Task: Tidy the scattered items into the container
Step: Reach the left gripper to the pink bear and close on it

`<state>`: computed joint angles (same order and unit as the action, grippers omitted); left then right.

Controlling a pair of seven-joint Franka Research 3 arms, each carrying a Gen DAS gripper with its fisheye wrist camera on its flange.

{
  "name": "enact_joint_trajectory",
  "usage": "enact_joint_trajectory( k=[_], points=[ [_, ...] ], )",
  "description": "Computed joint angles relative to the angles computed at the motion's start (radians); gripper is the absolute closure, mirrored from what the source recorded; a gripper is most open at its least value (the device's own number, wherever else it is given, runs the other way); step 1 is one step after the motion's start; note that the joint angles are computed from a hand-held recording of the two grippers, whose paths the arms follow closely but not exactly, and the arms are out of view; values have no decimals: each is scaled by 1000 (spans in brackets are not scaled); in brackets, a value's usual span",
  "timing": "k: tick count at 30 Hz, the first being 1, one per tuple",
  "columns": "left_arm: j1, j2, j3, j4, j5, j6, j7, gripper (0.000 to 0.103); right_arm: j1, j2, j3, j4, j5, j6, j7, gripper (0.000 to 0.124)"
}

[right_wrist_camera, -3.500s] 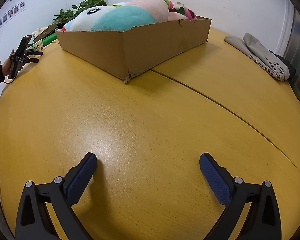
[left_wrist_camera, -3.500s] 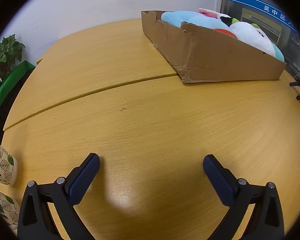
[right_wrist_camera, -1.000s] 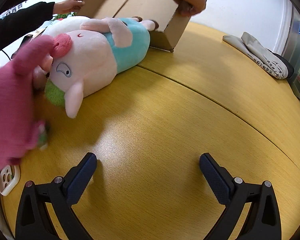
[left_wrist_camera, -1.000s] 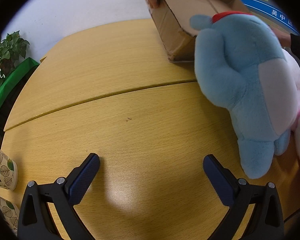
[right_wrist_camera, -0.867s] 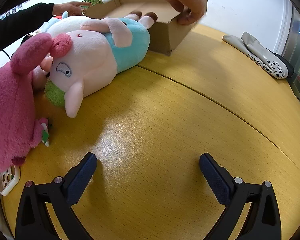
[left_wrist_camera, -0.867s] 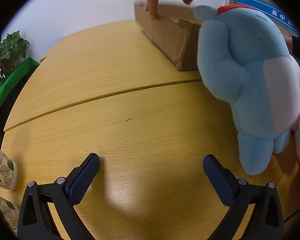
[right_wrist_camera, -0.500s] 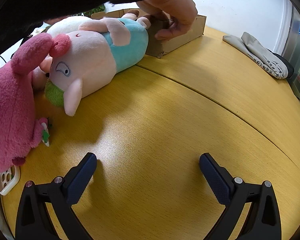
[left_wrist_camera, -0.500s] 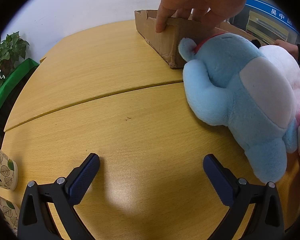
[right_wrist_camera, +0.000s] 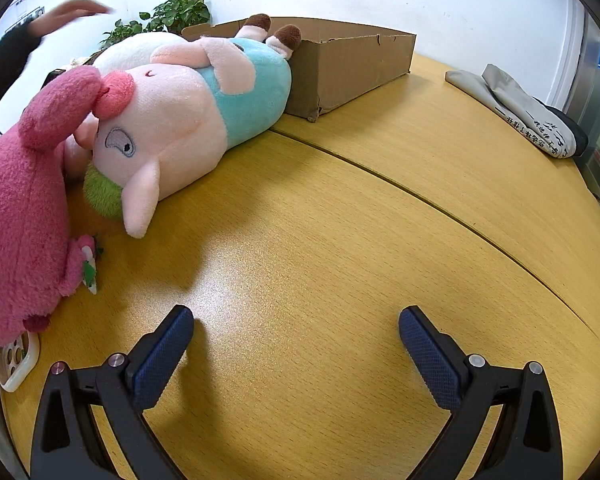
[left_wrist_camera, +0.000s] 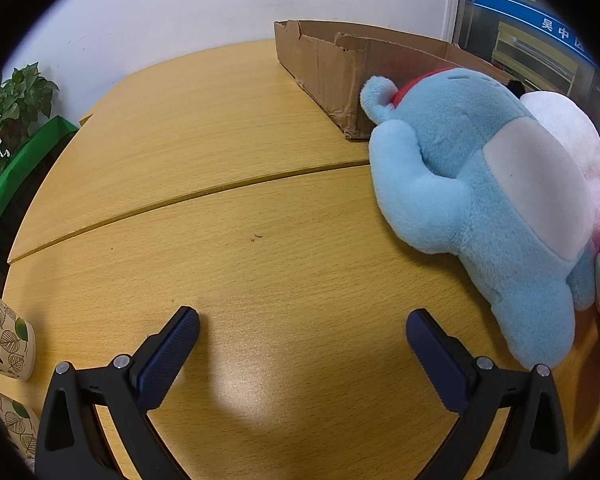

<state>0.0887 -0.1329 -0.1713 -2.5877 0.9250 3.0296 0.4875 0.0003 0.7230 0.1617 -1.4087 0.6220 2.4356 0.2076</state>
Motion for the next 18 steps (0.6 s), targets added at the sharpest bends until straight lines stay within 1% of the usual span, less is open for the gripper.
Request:
enact_joint_trajectory(
  k=[14,16,18],
  points=[
    [-10,25,8,24,22,-4,-20,0,1,-2,1,-4,0,5,1,21],
    [-12,29,6,30,29,-10,-36,0,7,-6,-1,-14,3,20,15,21],
    [-9,35,11,40,38,-19,-54,0,19,-15,-7,-32,6,53,47,21]
  ],
)
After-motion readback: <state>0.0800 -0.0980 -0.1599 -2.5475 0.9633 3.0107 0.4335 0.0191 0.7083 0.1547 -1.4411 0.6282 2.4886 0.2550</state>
